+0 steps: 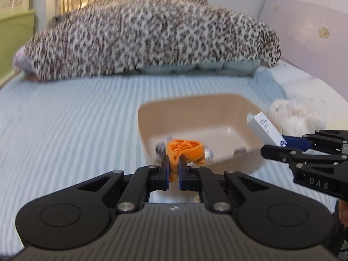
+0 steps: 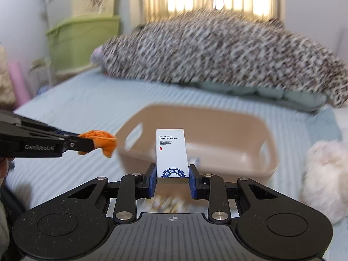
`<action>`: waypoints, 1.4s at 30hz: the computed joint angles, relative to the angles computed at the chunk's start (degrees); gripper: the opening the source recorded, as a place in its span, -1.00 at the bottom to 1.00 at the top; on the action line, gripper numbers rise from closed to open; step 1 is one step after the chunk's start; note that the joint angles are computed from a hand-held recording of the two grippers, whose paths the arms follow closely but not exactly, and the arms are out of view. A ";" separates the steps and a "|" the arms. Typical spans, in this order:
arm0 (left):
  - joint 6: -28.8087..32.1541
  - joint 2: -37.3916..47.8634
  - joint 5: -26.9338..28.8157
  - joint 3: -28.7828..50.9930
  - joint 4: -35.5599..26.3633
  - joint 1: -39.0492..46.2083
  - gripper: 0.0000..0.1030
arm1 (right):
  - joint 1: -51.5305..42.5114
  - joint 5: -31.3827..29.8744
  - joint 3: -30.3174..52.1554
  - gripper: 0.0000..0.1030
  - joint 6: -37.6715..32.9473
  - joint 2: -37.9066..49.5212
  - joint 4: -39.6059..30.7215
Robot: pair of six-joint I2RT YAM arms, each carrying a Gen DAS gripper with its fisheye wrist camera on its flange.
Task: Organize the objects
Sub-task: 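Carry the sock and white box over the basket and release both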
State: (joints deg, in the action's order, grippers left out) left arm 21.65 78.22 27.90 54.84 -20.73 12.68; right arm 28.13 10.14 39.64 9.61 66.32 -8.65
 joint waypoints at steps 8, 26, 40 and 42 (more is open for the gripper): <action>-7.56 10.42 -10.34 9.00 6.24 -11.10 -0.83 | -10.33 -1.33 7.99 -0.44 -3.27 7.96 4.23; -11.22 33.25 -17.37 22.71 3.49 -15.79 -0.32 | -16.72 0.74 19.65 -0.23 -6.56 31.23 4.51; -7.21 15.07 -15.89 9.49 3.62 -13.00 0.52 | -13.06 3.16 7.29 0.43 -6.05 12.29 1.08; -6.26 12.66 -15.16 7.00 3.16 -12.14 0.52 | -12.61 3.30 5.60 0.47 -5.43 10.02 0.13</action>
